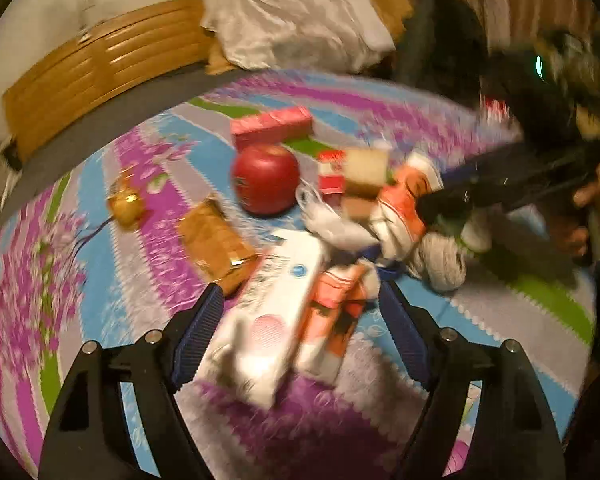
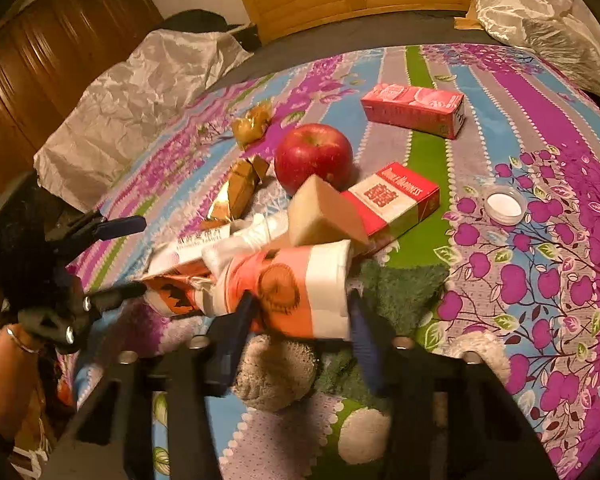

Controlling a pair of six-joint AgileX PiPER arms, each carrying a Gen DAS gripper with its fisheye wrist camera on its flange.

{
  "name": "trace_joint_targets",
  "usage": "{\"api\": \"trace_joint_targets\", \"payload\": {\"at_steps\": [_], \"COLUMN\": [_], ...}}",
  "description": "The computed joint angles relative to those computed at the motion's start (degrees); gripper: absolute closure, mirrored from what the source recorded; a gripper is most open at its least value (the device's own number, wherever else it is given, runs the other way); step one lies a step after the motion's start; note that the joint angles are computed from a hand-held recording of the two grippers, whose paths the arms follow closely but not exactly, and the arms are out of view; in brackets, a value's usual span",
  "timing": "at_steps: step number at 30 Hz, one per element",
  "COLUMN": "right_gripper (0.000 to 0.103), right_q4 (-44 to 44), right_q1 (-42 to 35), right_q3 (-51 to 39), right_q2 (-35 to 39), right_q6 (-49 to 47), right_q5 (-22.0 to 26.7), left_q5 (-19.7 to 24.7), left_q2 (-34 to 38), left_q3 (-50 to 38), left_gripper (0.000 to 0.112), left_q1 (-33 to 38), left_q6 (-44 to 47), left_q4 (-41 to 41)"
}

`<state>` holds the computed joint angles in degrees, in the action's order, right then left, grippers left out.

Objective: Collect trash
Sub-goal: 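Grasp the orange-and-white carton with the right tool while the left tool grasps the white tablet box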

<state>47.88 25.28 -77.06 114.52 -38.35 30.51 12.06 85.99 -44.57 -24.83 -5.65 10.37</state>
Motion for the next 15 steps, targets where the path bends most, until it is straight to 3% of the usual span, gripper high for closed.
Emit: {"api": "trace_joint_targets", "payload": {"at_steps": [1,3,5,9,15], "right_gripper": [0.072,0.081,0.087,0.095,0.095], "right_q4": [1.9,5.6,6.9,14.5,23.0], "right_q1": [-0.2,-0.8,-1.3,-3.7,-6.2], "right_q3": [0.5,2.1,3.7,9.1,19.1], "right_q2": [-0.2,-1.5,-3.1,-7.6,-16.6], "right_q6": [-1.9,-5.6,-7.2,-13.0,-19.3], "right_q5": [0.1,0.4,0.3,2.2,4.0], "left_q5": [1.0,3.9,4.0,1.7,6.5], "left_q2": [2.0,5.5,5.3,-0.4,-13.6], "left_q3": [-1.4,-3.6,-2.9,2.8,9.1], "left_gripper": [0.038,0.083,0.100,0.102,0.103], "left_q1": [-1.3,-4.2,-6.0,-6.9,-11.4], "left_q6": [-3.4,-3.4,-3.7,-12.0,-29.1], "left_q4": [3.6,4.6,5.3,8.0,16.8]}}
